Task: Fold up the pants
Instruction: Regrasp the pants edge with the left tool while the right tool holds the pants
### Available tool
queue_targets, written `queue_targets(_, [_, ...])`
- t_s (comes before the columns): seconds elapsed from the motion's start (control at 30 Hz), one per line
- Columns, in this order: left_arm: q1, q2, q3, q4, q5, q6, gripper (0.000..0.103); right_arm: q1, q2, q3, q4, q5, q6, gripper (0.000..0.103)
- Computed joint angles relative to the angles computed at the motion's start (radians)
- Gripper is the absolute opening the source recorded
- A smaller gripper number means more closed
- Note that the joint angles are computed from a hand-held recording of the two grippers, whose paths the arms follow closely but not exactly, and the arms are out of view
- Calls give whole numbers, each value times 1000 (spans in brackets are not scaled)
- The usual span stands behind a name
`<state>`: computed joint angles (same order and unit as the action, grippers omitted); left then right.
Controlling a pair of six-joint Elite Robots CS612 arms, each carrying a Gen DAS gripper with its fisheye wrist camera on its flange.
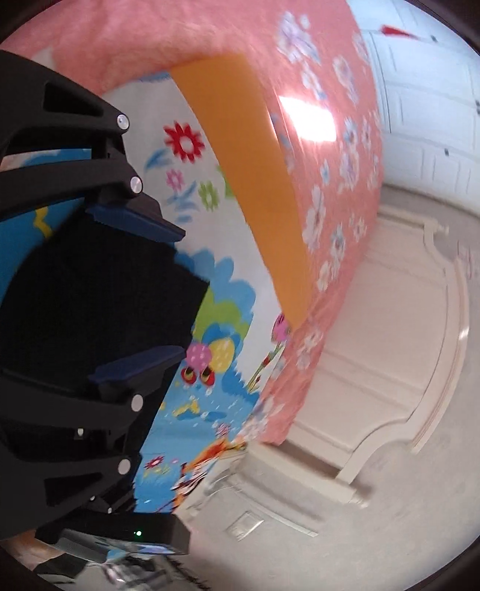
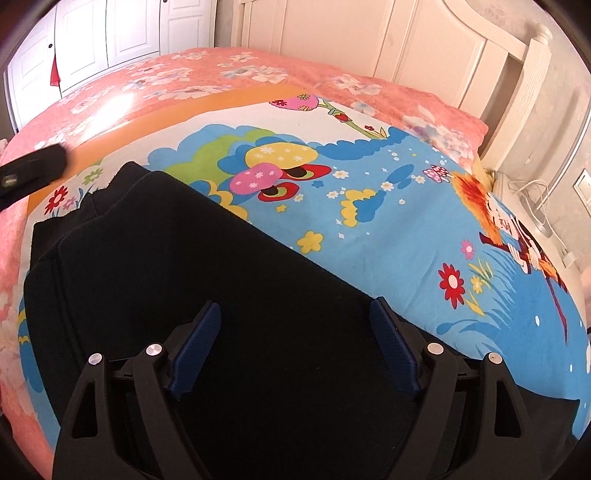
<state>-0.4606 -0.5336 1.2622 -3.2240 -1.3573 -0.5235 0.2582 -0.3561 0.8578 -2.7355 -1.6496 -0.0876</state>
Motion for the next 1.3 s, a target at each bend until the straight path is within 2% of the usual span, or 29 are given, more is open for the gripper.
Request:
queue_targets(0.07, [0,32,-99,125,-70,102,51,0,0,0,-1,-1,1,79])
queue_targets(0.1, [1,53,-157,215,-102,154,33,0,-1,2,-3,-1,1,80])
queue_targets(0.13, [3,70,-197,284,-127,185,24,0,-1,3,-4,-1,0,80])
queue_targets(0.17, [5,91,-248,369,-137,212,24,-1,-2,4,-5,-1,2,80])
queue_targets(0.2, [5,105,-278,424,-121,228,19,-2,-2,5,-5,1,3,80])
queue_targets(0.23, [5,120,-305,463,-97,245,2,-3,-3,6,-6,7,6,80])
queue_targets(0.27, [9,128,-321,480,-95,245,2,-4,-4,8,-6,12,8,80])
queue_targets(0.37, [18,120,-301,440,-84,193,2,-5,-5,10,-6,14,10,81])
queue_targets(0.4, [14,104,-271,416,-44,157,3,-5,-4,9,-6,15,11,81])
queue_targets(0.43, [15,89,-239,366,-40,121,10,-6,-4,9,-7,18,14,81])
queue_targets(0.47, [21,69,-190,273,-64,66,15,-6,-3,8,-5,18,15,81])
queue_targets(0.5, [22,45,-131,173,-61,3,30,-5,-2,6,-4,15,13,81])
queue_targets(0.53, [18,30,-92,114,-34,-40,41,-4,-2,6,-5,12,12,81])
queue_targets(0.57, [13,15,-53,64,-4,-67,42,-4,-2,6,-7,9,9,83])
queue_targets(0.6, [8,4,-17,25,15,-74,43,-3,-2,6,-7,6,8,85])
queue_targets(0.63, [0,-7,17,-1,32,-69,50,-3,-2,5,-6,4,8,85])
queue_targets(0.7, [-14,-25,69,-9,28,-49,58,-3,-1,3,-3,0,7,86])
queue_targets(0.77, [-23,-32,84,60,21,-37,60,0,0,2,-1,-10,1,86])
queue_targets(0.8, [-30,-40,84,153,42,-42,60,0,1,1,-1,-14,-2,86])
queue_targets(0.83, [-32,-39,89,205,62,-62,60,0,0,2,-1,-13,-2,86])
queue_targets(0.87, [-28,-43,99,214,44,-95,60,0,0,2,1,-6,1,88])
queue_targets(0.97, [-19,-43,140,134,1,-134,63,-5,-6,12,-2,25,8,88])
queue_targets(1.03, [-18,-43,152,100,-3,-126,63,-9,-41,77,-59,57,19,87])
queue_targets(1.1, [-11,-44,165,62,-33,-154,63,-25,-94,174,-116,168,56,84])
queue_targets(1.13, [-3,-42,179,12,-69,-192,63,-32,-125,235,-156,237,57,84])
queue_targets(1.17, [10,-37,194,-55,-117,-245,62,-35,-145,276,-188,263,44,84])
queue_targets(1.23, [32,-18,209,-180,-190,-346,60,-35,-174,345,-236,270,24,80])
queue_targets(1.3, [46,-5,212,-248,-220,-421,60,-39,-187,378,-225,284,25,68])
